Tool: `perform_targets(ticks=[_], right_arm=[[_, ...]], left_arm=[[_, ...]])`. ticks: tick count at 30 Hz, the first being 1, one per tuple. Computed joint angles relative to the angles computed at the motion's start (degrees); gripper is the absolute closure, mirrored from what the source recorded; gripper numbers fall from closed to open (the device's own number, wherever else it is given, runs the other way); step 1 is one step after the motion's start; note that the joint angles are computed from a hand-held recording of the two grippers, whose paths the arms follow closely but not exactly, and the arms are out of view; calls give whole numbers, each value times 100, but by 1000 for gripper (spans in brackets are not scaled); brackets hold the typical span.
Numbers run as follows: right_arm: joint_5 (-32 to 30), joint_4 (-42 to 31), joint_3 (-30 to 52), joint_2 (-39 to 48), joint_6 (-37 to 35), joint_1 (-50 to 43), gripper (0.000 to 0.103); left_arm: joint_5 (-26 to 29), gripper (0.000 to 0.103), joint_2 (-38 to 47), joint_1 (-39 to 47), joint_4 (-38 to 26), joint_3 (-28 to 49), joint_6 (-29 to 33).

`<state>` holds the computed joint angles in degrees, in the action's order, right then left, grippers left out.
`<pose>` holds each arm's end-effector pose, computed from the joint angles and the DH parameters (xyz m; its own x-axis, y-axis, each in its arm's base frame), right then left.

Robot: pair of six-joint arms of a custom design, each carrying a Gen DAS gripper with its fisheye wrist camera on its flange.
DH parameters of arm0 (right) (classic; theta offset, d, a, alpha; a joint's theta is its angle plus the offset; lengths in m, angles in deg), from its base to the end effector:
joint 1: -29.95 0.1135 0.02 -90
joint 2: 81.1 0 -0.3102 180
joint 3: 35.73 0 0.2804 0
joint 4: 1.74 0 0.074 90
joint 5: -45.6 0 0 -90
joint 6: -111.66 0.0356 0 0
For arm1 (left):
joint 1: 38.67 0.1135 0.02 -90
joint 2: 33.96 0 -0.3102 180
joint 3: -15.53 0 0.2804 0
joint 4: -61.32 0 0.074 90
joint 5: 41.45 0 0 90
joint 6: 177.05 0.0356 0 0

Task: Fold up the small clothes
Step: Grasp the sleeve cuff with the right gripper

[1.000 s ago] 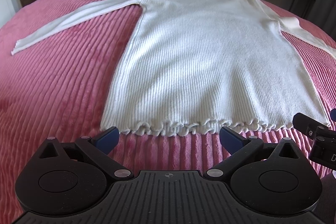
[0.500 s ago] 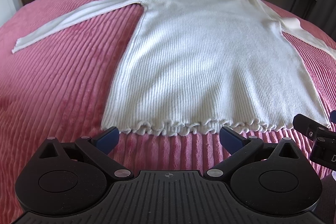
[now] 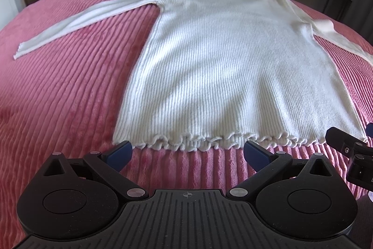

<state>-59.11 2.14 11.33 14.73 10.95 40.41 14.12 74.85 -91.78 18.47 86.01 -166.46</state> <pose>0.3063 0.0657 0.1347 -0.6164 -0.2966 -0.7294 -0.4753 0.8787 0.0444 0.2297 -0.2725 0.1311 -0.7063 -0.4096 -0.5774 -0.4714 0.8806 -0.0480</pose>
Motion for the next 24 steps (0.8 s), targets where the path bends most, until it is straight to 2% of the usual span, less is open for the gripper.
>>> perform_targets(ticks=[7, 13, 15, 21, 24], right_arm=[[-542, -404, 285, 158, 113, -233, 4], [-1769, -1029, 951, 687, 499, -732, 4], [-1928, -1063, 1215, 943, 673, -797, 4], [-1954, -1965, 2477, 2052, 924, -811, 4], [-2358, -1926, 2713, 2434, 1277, -954, 4]], left_arm=[[-66, 0, -89, -11, -78, -18, -139], [-126, 0, -229, 72, -153, -6, -161], [-172, 0, -292, 158, -236, 69, -105], [-275, 0, -127, 706, -255, 649, 352], [-407, 0, 159, 1031, 51, 1005, 836]])
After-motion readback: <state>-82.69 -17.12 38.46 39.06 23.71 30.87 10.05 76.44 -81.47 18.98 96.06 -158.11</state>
